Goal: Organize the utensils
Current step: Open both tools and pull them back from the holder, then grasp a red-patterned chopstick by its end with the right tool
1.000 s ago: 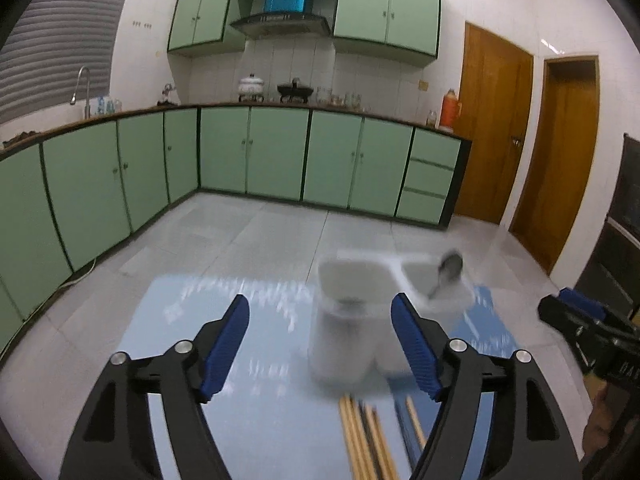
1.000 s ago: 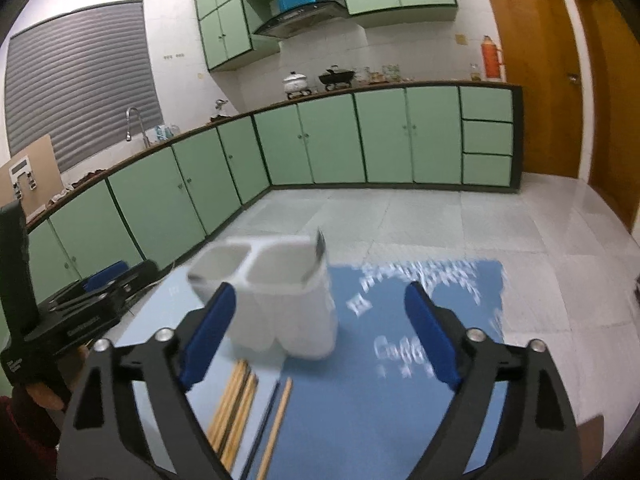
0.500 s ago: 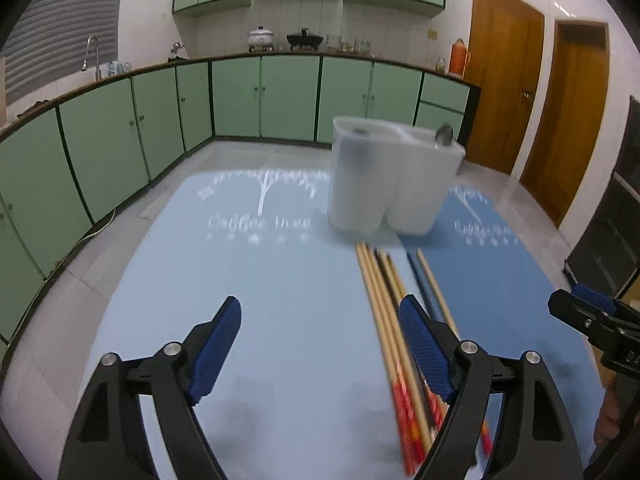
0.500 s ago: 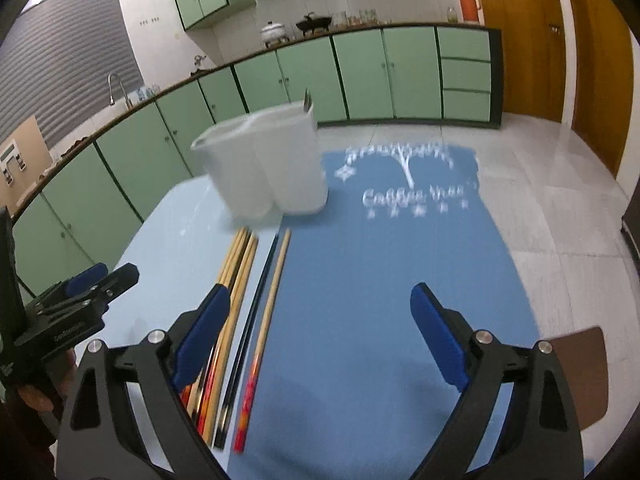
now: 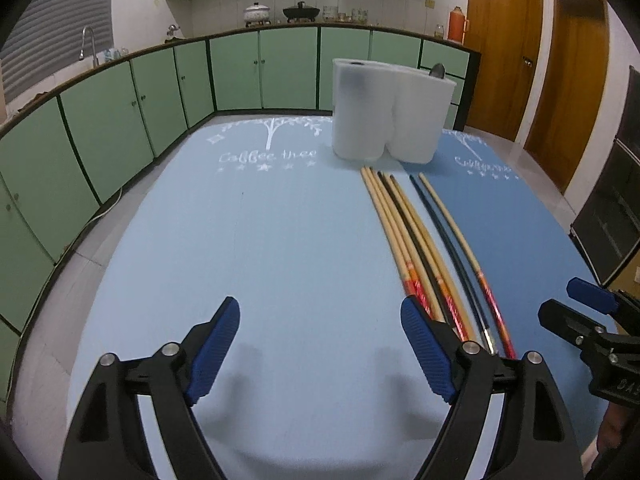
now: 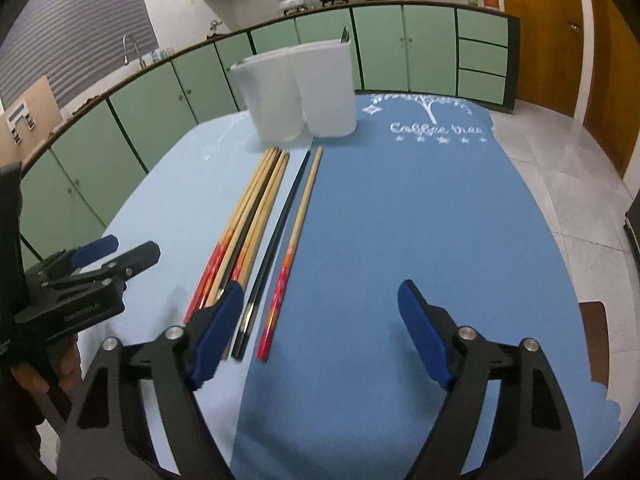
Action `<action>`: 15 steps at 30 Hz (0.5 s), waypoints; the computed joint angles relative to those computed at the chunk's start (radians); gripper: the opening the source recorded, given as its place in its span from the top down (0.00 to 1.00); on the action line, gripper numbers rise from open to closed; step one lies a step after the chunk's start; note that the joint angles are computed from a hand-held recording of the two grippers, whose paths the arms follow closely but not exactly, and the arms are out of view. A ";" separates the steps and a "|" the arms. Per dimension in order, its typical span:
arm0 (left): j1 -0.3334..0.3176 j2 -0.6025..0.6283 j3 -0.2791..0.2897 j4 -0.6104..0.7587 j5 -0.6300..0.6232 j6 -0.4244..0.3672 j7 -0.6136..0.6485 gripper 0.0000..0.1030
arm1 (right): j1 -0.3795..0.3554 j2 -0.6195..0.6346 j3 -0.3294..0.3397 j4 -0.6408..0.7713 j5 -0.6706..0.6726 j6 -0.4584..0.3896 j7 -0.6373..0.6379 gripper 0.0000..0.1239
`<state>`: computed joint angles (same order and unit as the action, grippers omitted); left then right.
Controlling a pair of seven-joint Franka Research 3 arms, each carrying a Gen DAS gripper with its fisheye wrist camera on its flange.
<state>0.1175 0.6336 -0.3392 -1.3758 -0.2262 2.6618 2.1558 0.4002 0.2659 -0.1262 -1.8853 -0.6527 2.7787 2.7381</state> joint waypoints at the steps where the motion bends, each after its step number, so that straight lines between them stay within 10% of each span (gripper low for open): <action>1: 0.002 -0.004 0.000 -0.008 -0.002 0.004 0.000 0.21 | 0.002 0.001 0.002 0.000 0.001 -0.005 0.001 0.44; 15: 0.066 -0.016 -0.064 -0.091 -0.057 0.132 0.014 0.21 | 0.032 0.053 -0.006 0.047 -0.116 -0.019 0.087 0.69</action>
<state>0.1833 0.6173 -0.4028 -1.4665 -0.2832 2.7943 2.1699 0.4322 0.3187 -0.1322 -1.8380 -0.7682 2.7602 2.8247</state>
